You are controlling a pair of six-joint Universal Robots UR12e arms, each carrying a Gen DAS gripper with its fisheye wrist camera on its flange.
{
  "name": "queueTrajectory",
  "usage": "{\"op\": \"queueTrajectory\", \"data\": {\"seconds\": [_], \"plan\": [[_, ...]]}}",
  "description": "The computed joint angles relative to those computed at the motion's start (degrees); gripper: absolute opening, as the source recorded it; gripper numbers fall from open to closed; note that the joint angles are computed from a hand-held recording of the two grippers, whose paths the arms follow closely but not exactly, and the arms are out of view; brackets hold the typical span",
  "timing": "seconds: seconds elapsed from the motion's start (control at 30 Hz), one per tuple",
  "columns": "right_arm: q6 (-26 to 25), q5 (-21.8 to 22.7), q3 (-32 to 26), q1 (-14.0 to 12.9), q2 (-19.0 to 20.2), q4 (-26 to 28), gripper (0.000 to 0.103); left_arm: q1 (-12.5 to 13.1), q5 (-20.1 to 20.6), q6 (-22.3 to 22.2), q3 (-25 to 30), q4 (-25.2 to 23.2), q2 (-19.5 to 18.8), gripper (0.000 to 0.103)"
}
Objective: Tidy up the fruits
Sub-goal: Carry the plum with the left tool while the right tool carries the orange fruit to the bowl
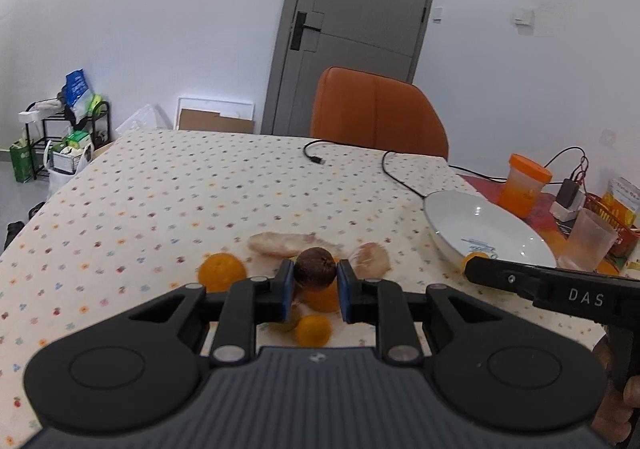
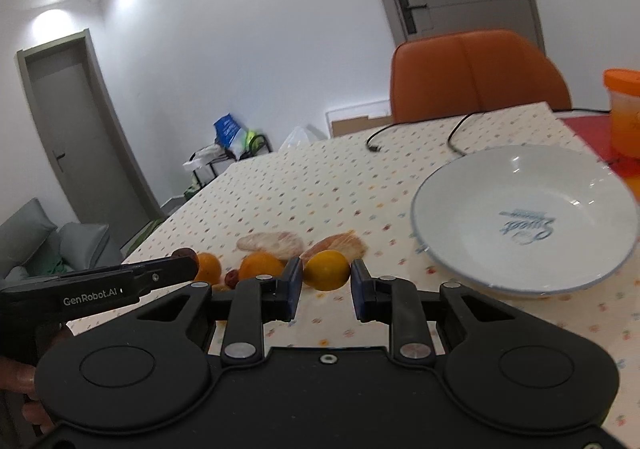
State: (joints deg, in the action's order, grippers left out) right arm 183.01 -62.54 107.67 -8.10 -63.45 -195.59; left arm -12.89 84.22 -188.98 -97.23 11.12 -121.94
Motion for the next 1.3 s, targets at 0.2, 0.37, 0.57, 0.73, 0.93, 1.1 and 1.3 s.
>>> {"op": "queueTrajectory", "data": {"seconds": [0.2,0.37,0.57,0.73,0.93,1.1,1.3], "plan": [[0.67,-0.95,0.96,-1.13,-0.73,-1.99,0.024,-0.93,-0.63,0.88,1.15,0.13,-0.42,0.021],[1.83,-1.94,1.59,-2.02,-0.97,-3.64,0.024,-1.75,-0.95,1.85,2.04,0.07,-0.74,0.021],[2.7,-5.11,2.12,-2.67,-0.85,-5.84,0.024,-2.65,-1.28,2.97,3.35,-0.71,-1.42,0.021],[2.74,-6.16,2.48,-3.37,-0.74,-6.22,0.024,-3.3,-1.89,3.58,4.63,-1.19,-2.23,0.021],[2.95,-7.82,2.95,-3.95,-0.76,-6.57,0.024,-3.93,-2.89,4.54,6.25,-1.86,-3.25,0.021],[3.58,-8.57,2.99,-4.43,-0.58,-6.89,0.024,-4.55,-3.39,5.29,7.75,-2.7,-4.04,0.021],[3.42,-9.53,2.5,-4.7,-0.12,-6.28,0.026,-5.18,-3.92,5.85,9.37,-3.64,-4.99,0.021]]}}
